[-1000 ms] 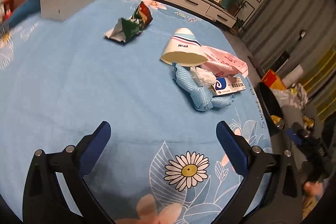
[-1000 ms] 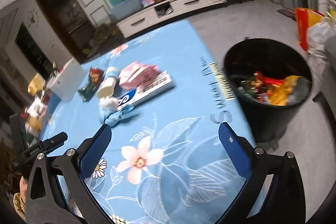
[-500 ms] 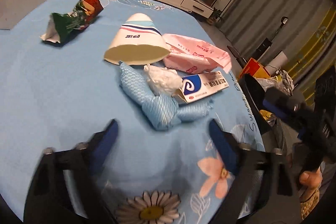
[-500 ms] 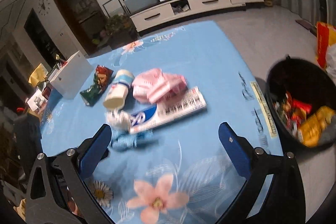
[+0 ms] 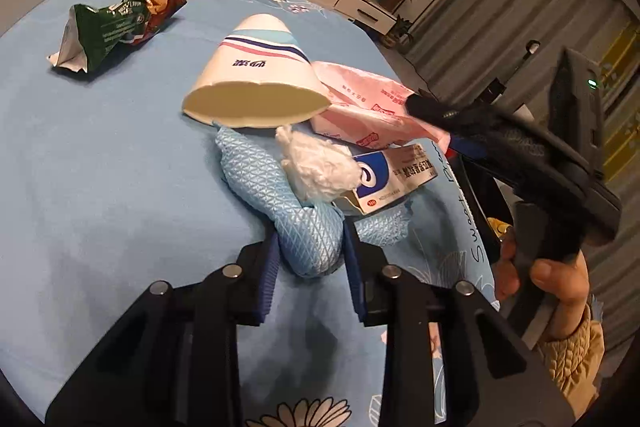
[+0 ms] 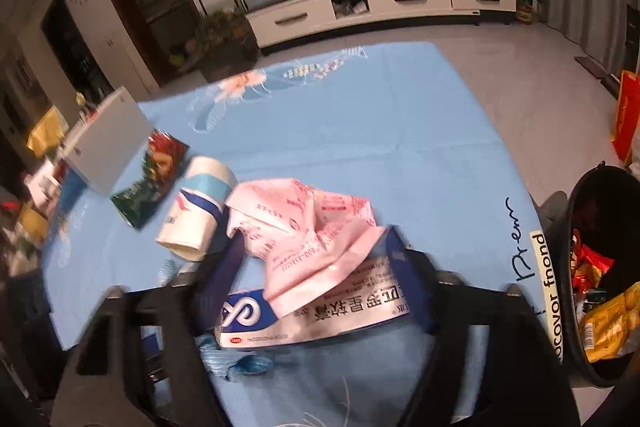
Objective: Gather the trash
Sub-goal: 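Grasp the blue cloth with the left tool while the right tool grasps the pink tissue pack, then carry the blue cloth and pink tissue pack in both tools over the bin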
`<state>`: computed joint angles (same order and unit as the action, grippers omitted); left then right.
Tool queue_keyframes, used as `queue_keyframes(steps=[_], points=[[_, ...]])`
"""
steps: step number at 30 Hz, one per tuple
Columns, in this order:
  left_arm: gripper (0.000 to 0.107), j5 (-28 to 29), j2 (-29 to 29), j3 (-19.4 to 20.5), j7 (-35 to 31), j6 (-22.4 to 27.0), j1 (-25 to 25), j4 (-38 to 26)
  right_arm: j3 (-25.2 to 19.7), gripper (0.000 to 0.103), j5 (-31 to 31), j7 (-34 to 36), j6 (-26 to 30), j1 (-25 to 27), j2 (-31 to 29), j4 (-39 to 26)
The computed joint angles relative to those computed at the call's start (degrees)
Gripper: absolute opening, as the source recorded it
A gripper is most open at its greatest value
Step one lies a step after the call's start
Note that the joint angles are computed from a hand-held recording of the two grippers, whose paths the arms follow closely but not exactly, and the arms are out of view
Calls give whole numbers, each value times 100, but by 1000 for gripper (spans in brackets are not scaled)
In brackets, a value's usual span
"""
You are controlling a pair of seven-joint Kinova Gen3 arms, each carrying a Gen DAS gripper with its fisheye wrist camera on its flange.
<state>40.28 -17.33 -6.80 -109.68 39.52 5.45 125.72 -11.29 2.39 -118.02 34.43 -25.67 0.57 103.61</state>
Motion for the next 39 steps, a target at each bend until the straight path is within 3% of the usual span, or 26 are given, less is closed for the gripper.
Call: queue_keyframes(steps=[5,9,17,21,30,39], points=[[29,-108,-312,-135,-22,219,-52,49,28,16,-11,-217,-142,-29,-234,230],[29,-354,-686,-262,124,458,-119,59,-112,11,214,-658,-458,154,-675,526],[29,-850,-1402,-450,435,754,-104,-62,-183,11,-79,-581,-656,432,-1558,904],[29,-988,-1454,-244,690,677,-17,-196,-179,11,-262,-443,-584,582,-1985,1091],[30,-1083,-950,296,1058,234,470,-542,-439,11,-186,-662,-329,1475,-2940,1631],[30,-957,-62,780,1004,-339,1095,-1062,59,11,-196,-528,-47,2084,-3570,2042]])
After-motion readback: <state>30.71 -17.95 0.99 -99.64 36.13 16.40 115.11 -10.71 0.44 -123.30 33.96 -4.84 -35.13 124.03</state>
